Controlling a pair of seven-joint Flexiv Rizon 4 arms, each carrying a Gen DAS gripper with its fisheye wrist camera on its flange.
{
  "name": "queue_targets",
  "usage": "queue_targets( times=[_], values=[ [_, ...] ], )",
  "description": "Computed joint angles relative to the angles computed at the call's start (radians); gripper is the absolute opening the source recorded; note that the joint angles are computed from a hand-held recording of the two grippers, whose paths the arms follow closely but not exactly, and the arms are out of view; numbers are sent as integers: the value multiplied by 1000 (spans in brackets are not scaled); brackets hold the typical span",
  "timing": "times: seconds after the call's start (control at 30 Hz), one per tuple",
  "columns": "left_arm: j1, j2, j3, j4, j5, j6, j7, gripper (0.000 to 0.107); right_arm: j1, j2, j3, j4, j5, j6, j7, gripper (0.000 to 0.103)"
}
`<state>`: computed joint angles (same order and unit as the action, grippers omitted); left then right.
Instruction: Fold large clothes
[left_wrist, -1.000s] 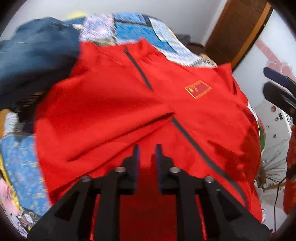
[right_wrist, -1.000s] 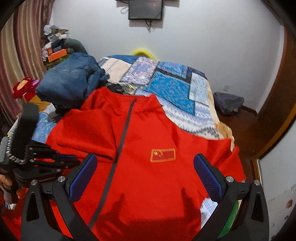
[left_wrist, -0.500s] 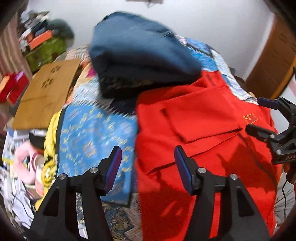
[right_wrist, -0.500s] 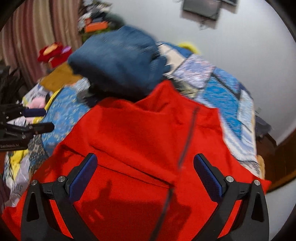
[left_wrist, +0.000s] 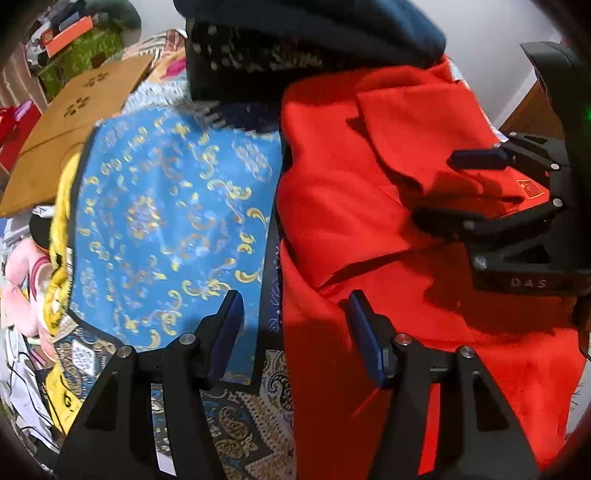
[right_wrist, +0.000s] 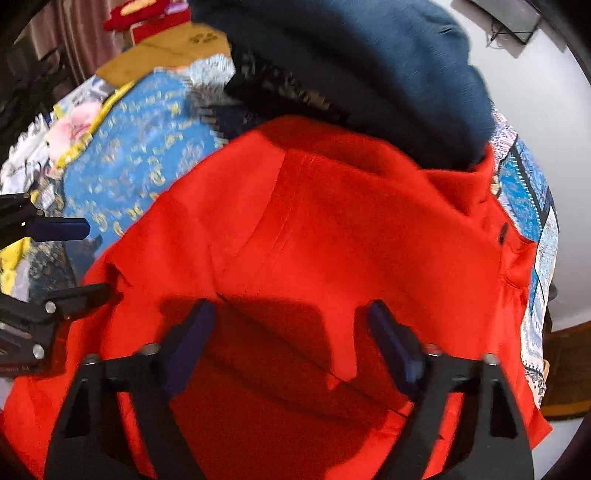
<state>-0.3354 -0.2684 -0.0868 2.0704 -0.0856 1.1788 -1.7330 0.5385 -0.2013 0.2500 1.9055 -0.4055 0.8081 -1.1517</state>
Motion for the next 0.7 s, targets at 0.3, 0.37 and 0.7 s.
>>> queue_targets(
  times=[0.3, 0.37, 0.7],
  values=[
    [-30, -66, 23, -80, 48, -21, -76, 58, -49, 77, 0, 57, 103, 141, 65, 8],
    [-40, -76, 34, -101, 68, -37, -104, 58, -64, 113, -5, 81, 93, 184, 95, 7],
    [-90, -83, 105, -195, 251, -79, -285, 58, -219, 288, -44, 143, -45, 381, 371, 7]
  ],
)
